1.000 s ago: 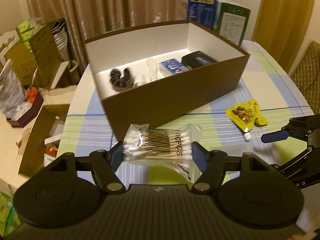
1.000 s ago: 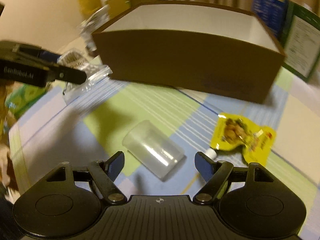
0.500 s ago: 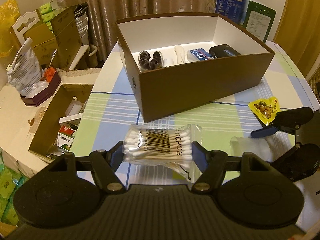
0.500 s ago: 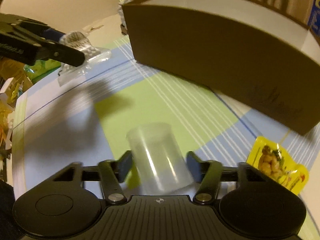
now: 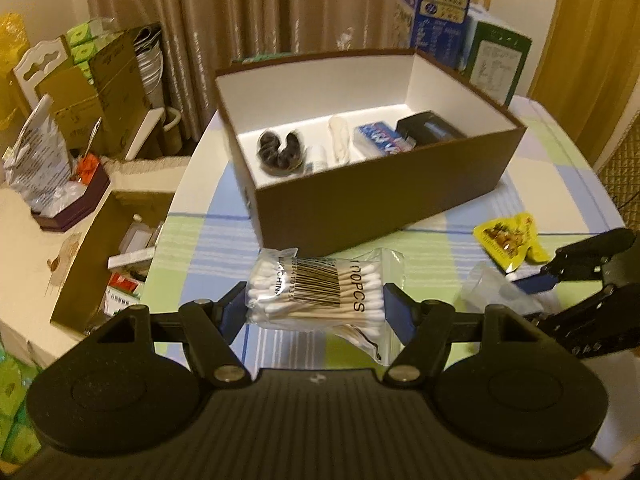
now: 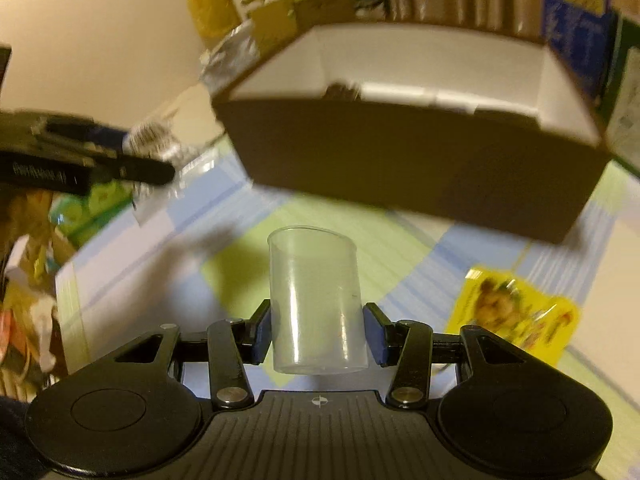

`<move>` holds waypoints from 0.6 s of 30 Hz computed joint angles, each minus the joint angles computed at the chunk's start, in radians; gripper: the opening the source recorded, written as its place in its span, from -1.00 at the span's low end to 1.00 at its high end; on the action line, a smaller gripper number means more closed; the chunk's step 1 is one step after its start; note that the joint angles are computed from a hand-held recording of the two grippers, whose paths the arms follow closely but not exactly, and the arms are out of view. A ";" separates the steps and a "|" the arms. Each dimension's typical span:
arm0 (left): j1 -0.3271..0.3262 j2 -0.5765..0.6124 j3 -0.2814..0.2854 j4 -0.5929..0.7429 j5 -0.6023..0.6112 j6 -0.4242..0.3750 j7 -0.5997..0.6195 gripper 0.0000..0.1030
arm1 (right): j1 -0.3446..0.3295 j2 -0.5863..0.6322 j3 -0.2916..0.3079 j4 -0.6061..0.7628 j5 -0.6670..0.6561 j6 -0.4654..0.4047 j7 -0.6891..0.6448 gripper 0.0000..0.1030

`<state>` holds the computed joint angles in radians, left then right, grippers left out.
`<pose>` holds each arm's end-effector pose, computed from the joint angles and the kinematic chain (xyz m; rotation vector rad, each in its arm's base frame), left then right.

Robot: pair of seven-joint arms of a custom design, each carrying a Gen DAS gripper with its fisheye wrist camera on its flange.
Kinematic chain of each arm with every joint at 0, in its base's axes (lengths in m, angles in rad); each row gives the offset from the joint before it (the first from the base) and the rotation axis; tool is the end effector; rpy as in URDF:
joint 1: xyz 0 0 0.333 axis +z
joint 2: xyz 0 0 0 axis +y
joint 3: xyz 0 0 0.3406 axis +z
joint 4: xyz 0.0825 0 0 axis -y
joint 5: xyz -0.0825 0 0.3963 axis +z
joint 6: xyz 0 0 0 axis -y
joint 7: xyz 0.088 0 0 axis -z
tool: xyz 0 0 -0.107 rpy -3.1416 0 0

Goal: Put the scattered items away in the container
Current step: 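Lower the swab bag with the left tool while the right tool lowers the cup into the box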

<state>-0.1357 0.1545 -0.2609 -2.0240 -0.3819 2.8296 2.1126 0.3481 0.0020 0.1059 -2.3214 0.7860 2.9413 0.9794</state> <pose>0.5989 -0.2225 0.4659 -1.2635 2.3860 -0.8738 0.5140 0.1997 0.4126 -2.0001 1.4456 -0.2334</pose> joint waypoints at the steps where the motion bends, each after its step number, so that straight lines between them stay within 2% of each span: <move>1: 0.006 0.003 -0.009 0.009 -0.021 -0.005 0.026 0.31 | -0.002 -0.004 -0.002 0.008 0.012 0.004 -0.006 -0.14; 5: 0.016 0.023 -0.032 0.062 -0.087 -0.010 0.106 0.31 | -0.010 -0.006 -0.014 0.064 0.099 0.018 -0.077 -0.14; 7: 0.011 0.048 -0.032 0.107 -0.083 -0.013 0.116 0.31 | -0.019 0.010 -0.018 0.106 0.097 0.021 -0.083 -0.14; 13: 0.001 0.154 -0.041 0.262 -0.031 -0.018 0.099 0.31 | -0.060 0.096 -0.015 0.248 -0.064 0.020 0.030 -0.14; 18: -0.032 0.290 -0.020 0.462 0.091 -0.085 0.021 0.31 | -0.084 0.213 -0.022 0.390 -0.239 -0.009 0.203 -0.14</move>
